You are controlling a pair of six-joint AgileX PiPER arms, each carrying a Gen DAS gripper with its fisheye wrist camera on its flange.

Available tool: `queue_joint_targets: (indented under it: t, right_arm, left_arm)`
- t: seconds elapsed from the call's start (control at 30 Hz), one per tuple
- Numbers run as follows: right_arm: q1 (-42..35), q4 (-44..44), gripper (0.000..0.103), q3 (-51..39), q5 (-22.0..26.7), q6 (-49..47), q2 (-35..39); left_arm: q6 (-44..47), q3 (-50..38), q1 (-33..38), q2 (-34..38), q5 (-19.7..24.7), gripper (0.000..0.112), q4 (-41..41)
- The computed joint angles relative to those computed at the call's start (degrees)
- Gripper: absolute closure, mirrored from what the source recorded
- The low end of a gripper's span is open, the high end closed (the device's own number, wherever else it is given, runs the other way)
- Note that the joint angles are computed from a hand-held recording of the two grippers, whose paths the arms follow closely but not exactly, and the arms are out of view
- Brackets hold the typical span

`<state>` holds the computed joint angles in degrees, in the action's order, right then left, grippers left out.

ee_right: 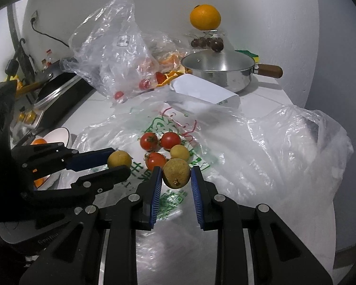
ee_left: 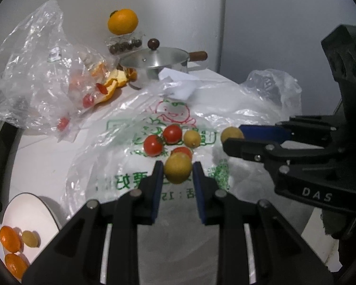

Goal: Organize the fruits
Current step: 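Grasp a small yellow fruit with the left tool while the right tool grasps another, then carry both yellow fruits to the white plate and open the left tool over it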

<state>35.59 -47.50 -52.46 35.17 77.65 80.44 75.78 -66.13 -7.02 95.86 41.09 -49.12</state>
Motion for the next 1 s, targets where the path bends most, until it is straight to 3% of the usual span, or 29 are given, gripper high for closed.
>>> queue_joint_targets:
  t: [0.53, 1.0]
  right_arm:
    - [10.2, -2.6, 0.076, -5.8, 10.4, 5.7, 3.0]
    - [15.2, -2.9, 0.076, -12.5, 14.9, 7.2, 8.8]
  left_arm:
    - [8.1, 2.5, 9.0, -3.3, 6.8, 0.087, -3.9]
    - [13.1, 1.4, 17.9, -1.9, 12.6, 0.087, -5.5]
